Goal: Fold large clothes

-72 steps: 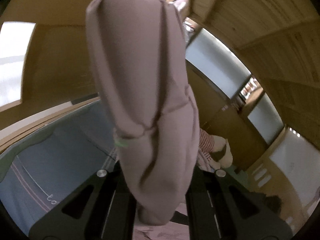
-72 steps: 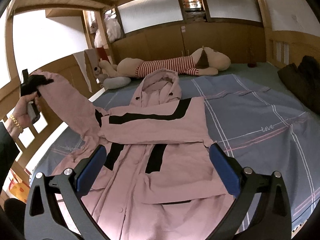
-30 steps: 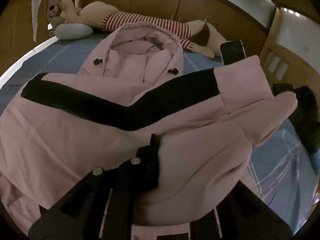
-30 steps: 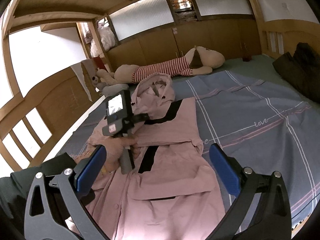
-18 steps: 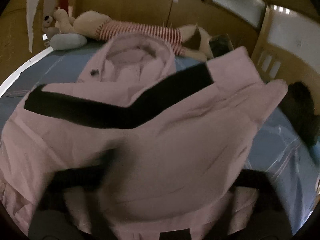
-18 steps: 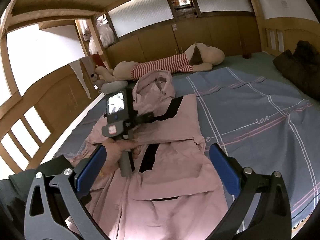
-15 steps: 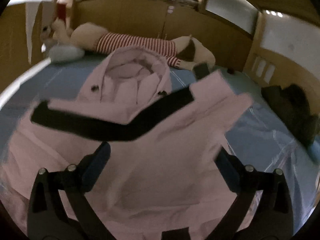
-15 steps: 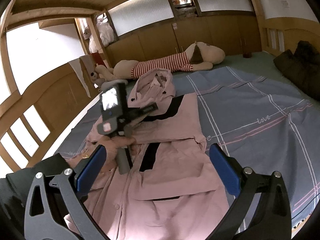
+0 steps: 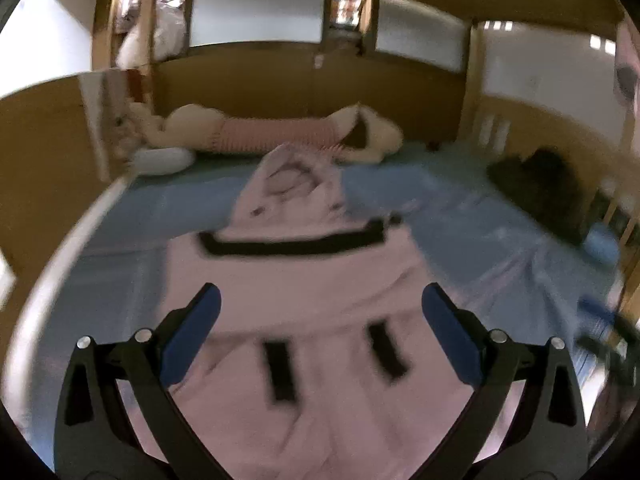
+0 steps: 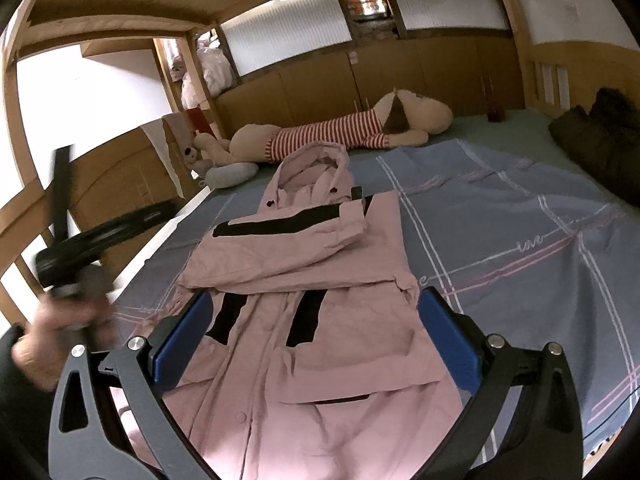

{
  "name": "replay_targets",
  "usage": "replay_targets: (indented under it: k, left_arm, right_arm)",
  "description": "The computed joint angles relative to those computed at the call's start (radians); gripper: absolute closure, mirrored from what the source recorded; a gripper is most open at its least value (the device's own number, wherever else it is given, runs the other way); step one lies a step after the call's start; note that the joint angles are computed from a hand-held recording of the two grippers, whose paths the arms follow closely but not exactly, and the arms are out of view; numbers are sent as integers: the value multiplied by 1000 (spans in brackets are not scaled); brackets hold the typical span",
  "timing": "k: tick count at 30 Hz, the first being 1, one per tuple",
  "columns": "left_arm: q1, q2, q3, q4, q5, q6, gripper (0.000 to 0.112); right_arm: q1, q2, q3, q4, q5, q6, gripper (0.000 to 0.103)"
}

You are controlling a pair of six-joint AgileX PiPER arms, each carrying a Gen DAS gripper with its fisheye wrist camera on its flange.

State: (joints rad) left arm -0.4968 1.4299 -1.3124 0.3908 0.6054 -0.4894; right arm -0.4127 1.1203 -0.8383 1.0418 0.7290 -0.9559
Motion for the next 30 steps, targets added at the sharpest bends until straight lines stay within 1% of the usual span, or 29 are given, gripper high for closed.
replay_targets:
  k: [2,3,5,6,8,9,10,11,13,17,20,25,30]
  left_arm:
    - [-64,-113,102,162,83,-105,12]
    - [-85,-150,140,208,102,-141,12]
    - [-103,-208,205,232,124,-170,12]
    - [-101,-230,233,200,127,-161,12]
    - [-108,-253,277,205,124,-182,12]
    - [-129,-258,301,262,130,-239,12]
    - [-134,-258,315,279,124,-255,12]
    - [-133,-258,325,277,112,-253,12]
    - [-119,-248,354,293,67,-282,12]
    - [-111,-224,363,300,60,-282,12]
    - [-84,-238,359,253,44,-243,12]
    - [-93,-261,368,281,42,-257,12]
    - [-96,-260,369,283,43,-261,12]
  right_arm:
    - [12,-19,10,-1,-14,-5,2]
    - [18,-23,12,-4,-21,-6,2]
    - [35,-24,14,-19,-36,2,2]
    - [42,-22,13,-30,-43,9,2]
    - [71,-20,13,-62,-71,38,2]
    - [85,-18,15,-76,-83,50,2]
    - [99,-18,18,-89,-95,62,2]
    - [108,-21,22,-98,-102,70,2]
    - [141,-17,26,-124,-125,81,2]
    - [206,-11,31,-199,-185,139,2]
    - [234,-4,30,-234,-204,179,2]
    - [281,1,33,-302,-235,237,2]
    - [291,0,37,-317,-239,249,2]
